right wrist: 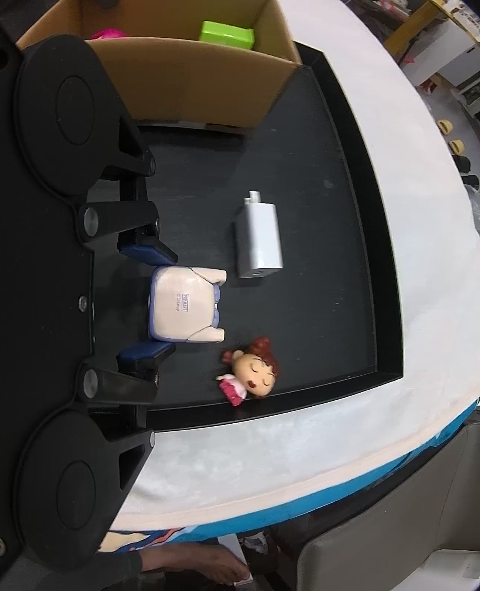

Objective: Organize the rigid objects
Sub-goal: 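Lift the Disney cube with the right tool and carry it over the box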

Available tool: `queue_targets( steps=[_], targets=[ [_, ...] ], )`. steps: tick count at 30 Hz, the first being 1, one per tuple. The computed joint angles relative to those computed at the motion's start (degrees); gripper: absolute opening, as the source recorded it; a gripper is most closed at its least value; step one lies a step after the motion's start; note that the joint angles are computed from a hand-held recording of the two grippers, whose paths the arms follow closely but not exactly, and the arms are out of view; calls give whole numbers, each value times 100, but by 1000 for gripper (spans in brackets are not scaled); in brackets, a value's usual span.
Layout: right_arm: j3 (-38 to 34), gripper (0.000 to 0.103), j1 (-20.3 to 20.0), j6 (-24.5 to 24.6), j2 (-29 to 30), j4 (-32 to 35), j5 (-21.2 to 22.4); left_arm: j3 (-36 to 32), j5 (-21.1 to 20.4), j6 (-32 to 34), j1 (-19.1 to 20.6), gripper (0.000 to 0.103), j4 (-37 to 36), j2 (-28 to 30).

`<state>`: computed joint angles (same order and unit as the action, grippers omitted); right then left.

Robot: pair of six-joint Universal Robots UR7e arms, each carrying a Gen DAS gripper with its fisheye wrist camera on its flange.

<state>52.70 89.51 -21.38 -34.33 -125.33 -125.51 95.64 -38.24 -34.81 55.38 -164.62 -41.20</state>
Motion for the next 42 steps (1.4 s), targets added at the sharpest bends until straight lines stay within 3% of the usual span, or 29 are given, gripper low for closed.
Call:
queue_targets(
  steps=[6, 14, 26, 42],
  targets=[
    [206, 43, 38, -16, -120, 112, -160, -8, 19, 3, -5, 18, 16, 7],
    [-76, 44, 41, -141, 121, 122, -360, -12, 25, 23, -5, 18, 23, 8],
    [-231, 44, -19, -311, 346, -130, -294, 11, 34, 36, -9, 18, -9, 2],
    [323, 44, 133, -449, -91, -427, 125, 30, -9, 19, -1, 18, -22, -30]
  ],
)
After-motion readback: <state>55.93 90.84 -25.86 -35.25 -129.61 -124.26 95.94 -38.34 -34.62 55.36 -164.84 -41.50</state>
